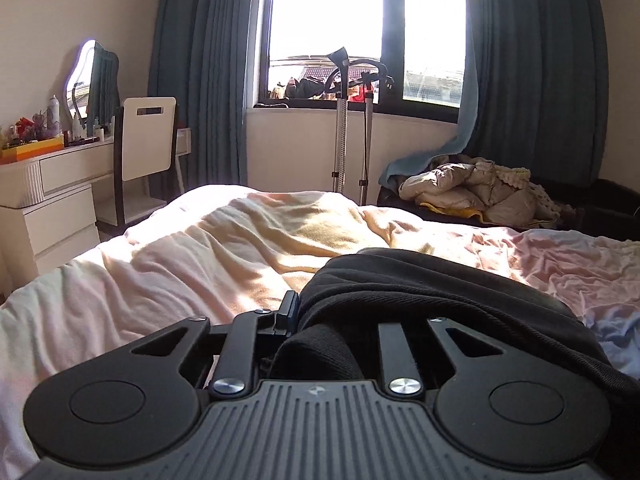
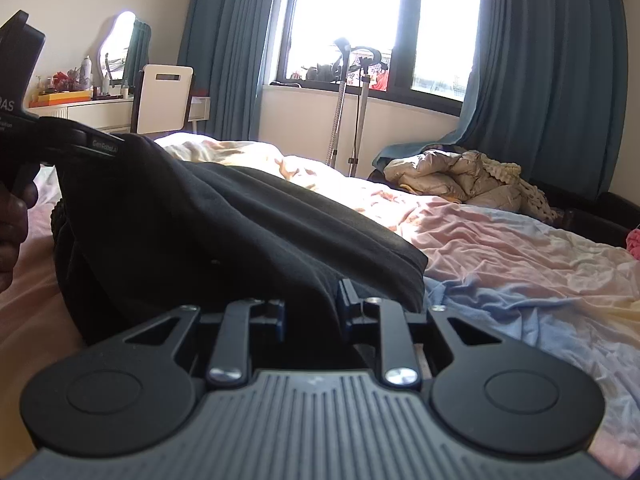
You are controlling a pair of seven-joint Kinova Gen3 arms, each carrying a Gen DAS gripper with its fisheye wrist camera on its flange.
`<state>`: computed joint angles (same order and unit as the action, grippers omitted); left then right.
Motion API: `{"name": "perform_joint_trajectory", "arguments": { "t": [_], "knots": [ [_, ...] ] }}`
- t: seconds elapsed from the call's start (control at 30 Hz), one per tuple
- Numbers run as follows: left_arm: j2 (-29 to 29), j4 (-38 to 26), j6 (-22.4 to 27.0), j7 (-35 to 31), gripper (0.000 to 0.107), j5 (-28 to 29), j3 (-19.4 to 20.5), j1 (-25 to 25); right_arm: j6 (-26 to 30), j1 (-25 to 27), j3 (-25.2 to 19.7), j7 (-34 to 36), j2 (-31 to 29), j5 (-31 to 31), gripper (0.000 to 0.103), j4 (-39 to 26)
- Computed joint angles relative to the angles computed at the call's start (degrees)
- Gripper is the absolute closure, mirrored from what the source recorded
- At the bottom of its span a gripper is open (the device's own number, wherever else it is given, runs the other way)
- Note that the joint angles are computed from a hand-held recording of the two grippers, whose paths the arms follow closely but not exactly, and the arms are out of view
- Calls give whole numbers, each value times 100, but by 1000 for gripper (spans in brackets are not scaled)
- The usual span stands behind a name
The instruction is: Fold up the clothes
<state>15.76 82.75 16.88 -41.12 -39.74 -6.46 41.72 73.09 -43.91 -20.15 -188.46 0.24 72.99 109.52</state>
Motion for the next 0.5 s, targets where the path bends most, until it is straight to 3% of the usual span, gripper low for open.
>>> {"name": "perform_joint_trajectory", "arguments": {
  "t": [0.1,0.17,0.3,0.37,0.5],
  "knots": [
    [-287,249,-272,-99,88,425,230,-289,101,-40,-62,-172,-106,6,89,17],
    [-456,370,-296,-149,88,729,367,-453,248,-88,-150,-245,-172,76,90,7],
    [-404,164,333,-663,88,1395,855,-933,104,-78,-202,118,-216,-135,89,-94],
    [-255,-16,650,-728,87,1518,905,-980,-108,-24,-138,496,-121,-404,88,-189],
    [-243,32,602,-738,82,1701,917,-1061,-260,9,-76,588,-40,-461,87,-177]
  ]
}}
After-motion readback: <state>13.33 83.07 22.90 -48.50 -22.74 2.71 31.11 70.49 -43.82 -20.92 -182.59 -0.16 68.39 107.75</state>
